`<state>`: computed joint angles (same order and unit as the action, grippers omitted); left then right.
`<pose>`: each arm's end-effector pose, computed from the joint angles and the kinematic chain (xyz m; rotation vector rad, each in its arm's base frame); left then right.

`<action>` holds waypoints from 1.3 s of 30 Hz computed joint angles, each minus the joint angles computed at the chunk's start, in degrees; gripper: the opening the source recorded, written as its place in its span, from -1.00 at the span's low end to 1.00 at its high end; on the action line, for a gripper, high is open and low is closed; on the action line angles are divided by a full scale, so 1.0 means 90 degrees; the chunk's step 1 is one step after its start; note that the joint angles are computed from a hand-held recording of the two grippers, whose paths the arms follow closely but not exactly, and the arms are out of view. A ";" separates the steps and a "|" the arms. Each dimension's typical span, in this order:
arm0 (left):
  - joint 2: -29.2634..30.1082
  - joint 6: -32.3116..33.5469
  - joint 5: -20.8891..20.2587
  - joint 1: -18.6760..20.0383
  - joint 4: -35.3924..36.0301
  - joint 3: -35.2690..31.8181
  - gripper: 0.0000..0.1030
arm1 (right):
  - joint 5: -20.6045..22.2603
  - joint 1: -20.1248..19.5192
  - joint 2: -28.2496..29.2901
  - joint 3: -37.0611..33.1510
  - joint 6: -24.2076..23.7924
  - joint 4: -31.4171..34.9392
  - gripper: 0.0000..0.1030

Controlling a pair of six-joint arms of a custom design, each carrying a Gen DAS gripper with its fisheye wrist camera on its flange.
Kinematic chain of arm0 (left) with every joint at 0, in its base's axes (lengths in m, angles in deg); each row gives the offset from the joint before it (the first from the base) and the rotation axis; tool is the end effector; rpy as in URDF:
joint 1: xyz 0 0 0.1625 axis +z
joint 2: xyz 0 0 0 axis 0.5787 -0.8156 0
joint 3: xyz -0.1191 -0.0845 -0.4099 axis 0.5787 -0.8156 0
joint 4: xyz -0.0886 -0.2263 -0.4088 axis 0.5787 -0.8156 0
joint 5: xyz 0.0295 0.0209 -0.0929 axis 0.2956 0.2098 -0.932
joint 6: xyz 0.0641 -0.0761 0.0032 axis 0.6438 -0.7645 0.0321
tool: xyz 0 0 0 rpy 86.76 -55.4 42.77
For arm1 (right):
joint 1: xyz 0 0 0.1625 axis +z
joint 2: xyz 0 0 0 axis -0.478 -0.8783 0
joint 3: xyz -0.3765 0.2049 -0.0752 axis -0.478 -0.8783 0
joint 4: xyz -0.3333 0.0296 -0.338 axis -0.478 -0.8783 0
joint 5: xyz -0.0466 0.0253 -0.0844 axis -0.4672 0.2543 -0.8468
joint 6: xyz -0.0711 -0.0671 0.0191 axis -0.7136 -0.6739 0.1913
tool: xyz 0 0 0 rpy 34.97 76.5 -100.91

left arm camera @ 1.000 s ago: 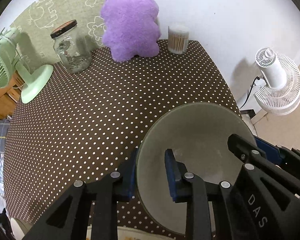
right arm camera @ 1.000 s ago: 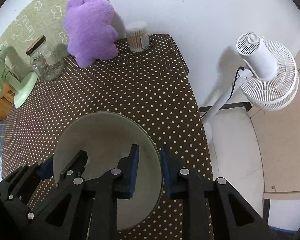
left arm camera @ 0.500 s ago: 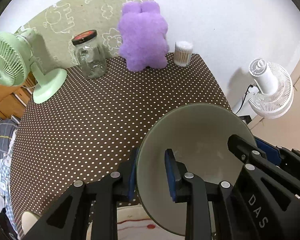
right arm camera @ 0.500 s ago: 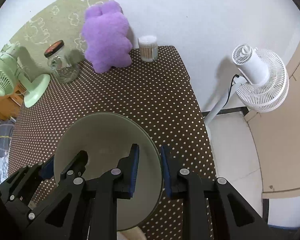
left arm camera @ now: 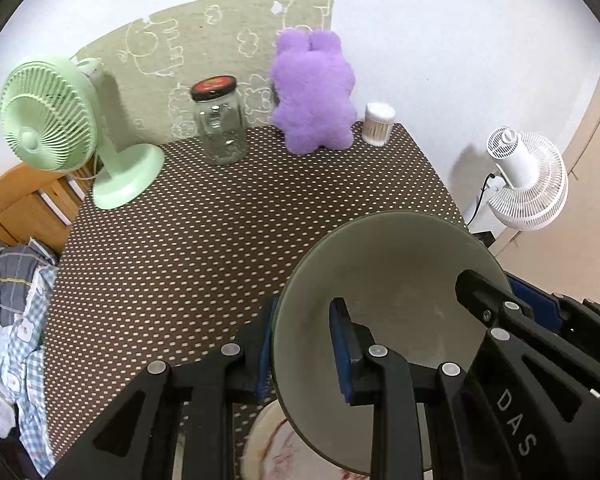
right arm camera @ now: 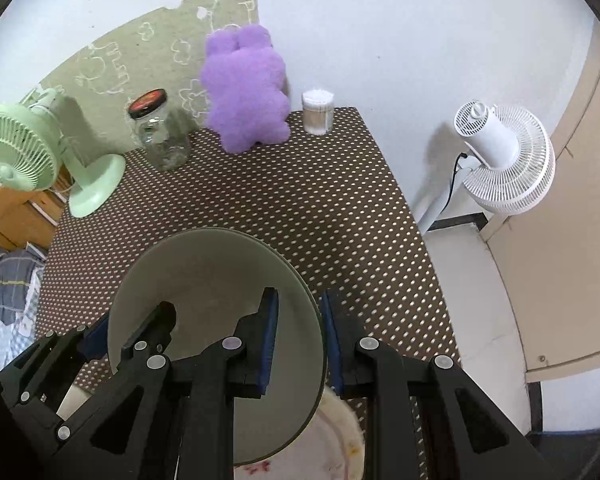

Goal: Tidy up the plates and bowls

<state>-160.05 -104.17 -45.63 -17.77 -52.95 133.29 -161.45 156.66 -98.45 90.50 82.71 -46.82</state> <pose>-0.3341 -0.3119 0.2063 0.2885 2.3457 -0.5798 0.3273 -0.3255 0.2364 0.1753 -2.3208 0.5682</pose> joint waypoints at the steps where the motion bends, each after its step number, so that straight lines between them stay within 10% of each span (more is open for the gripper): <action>1: -0.0097 -0.0028 -0.0002 -0.0031 0.0096 0.0018 -0.53 | 0.0000 0.0070 0.0031 -0.0016 0.0097 0.0054 -0.49; 39: -0.3306 -0.1210 -0.0780 -0.1142 0.3429 0.0753 -0.53 | 0.0673 0.1896 0.1681 -0.0588 0.2749 0.1014 -0.50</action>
<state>-189.80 -115.06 -52.66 -28.04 -22.09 140.06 -155.40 173.72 -83.32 85.21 107.45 -37.69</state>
